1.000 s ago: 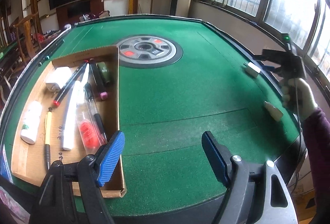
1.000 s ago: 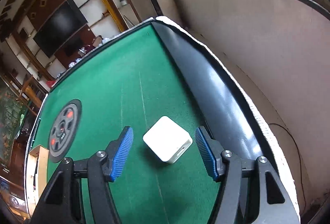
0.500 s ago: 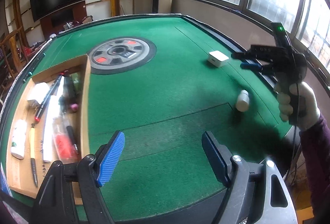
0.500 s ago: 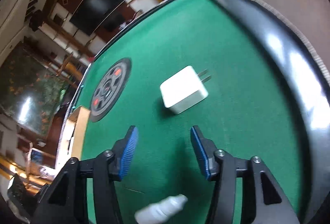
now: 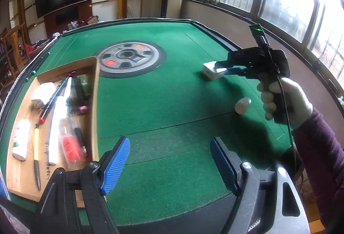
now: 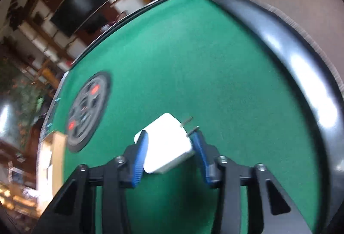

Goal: Organize rigid objects
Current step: 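Grasp the white dropper bottle with the left tool while the right tool grasps the white plug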

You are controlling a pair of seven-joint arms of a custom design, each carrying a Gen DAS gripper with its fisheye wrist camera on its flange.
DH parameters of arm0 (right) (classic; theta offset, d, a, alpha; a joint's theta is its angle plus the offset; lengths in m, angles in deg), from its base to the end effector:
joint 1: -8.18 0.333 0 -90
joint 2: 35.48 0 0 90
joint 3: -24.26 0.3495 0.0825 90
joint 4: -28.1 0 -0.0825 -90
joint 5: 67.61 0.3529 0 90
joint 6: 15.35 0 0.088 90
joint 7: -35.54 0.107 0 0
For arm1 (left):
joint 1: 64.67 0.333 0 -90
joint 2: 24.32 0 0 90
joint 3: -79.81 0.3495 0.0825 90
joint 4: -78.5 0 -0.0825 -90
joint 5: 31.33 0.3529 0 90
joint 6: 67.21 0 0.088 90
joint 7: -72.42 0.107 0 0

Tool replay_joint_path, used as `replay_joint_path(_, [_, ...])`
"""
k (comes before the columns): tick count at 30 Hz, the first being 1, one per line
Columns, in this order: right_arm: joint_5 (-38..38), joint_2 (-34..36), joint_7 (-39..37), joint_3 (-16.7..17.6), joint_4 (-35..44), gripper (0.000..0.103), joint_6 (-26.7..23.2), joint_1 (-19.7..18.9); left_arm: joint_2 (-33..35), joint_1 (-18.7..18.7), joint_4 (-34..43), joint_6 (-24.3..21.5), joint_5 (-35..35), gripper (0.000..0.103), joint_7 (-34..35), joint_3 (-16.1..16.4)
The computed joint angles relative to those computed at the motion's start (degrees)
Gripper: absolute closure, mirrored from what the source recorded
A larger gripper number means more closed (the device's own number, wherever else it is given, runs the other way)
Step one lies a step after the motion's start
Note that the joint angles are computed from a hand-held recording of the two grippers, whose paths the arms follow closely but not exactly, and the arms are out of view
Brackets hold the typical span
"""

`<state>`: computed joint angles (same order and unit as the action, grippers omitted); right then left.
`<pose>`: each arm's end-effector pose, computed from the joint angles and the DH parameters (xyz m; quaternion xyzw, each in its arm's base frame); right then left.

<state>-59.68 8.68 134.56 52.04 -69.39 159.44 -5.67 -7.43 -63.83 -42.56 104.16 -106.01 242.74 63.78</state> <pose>0.7160 0.0857 0.3008 -0.5626 0.7488 -0.0340 0.3488 0.5709 -0.0747 0.3615 -0.5235 0.7719 -0.3305 0.1445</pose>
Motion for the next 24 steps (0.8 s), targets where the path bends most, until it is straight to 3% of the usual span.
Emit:
replay_joint_path(3, [-1.41,0.44,-6.36,6.47,-3.45,0.069,1.66,-4.91,1.04,-1.31,1.01,-2.24,5.39,0.023,-4.02,0.48])
replay_joint_path(5, [-1.52,-0.4,-5.71,7.13,-7.63,0.067,9.16,-6.23,2.3,-2.0,2.43,-3.06,8.44,0.023,-5.31,-0.27])
replay_joint_path(8, [-3.26,1.06,-3.74,13.08,-12.32,0.055,18.3,-12.97,5.29,-2.28,5.67,-2.18,9.12,0.023,-1.31,-3.5])
replay_joint_path(10, [-3.89,0.58,-1.43,13.23,-14.62,0.054,22.95,-14.45,8.03,-2.82,8.52,-1.59,10.56,0.023,0.88,-5.25])
replay_joint_path(15, [-1.65,-2.57,4.36,7.92,-18.1,0.043,28.94,-12.32,15.39,-11.31,16.35,-1.45,27.19,0.023,-11.81,-0.26])
replay_joint_path(18, [-5.64,-0.81,8.33,10.98,-18.49,0.042,29.64,-16.46,18.5,-16.34,18.82,-0.13,34.4,0.023,-18.07,4.06])
replay_joint_path(19, [-6.96,-0.33,9.32,11.59,-18.41,0.042,29.17,-17.48,19.21,-17.38,19.85,-2.85,37.89,0.038,-21.46,5.72])
replay_joint_path(21, [-8.76,0.1,10.94,11.78,-17.96,0.042,27.88,-17.99,18.96,-15.18,20.95,-7.29,37.45,0.076,-22.1,4.22])
replay_joint_path(22, [-9.6,0.44,11.41,11.44,-17.06,0.042,26.99,-17.6,18.64,-15.45,20.37,-6.35,38.71,0.076,-23.5,4.69])
replay_joint_path(24, [-11.36,0.52,12.17,10.68,-16.23,0.041,26.0,-16.8,18.25,-11.94,19.8,-6.81,37.76,0.076,-23.06,1.52])
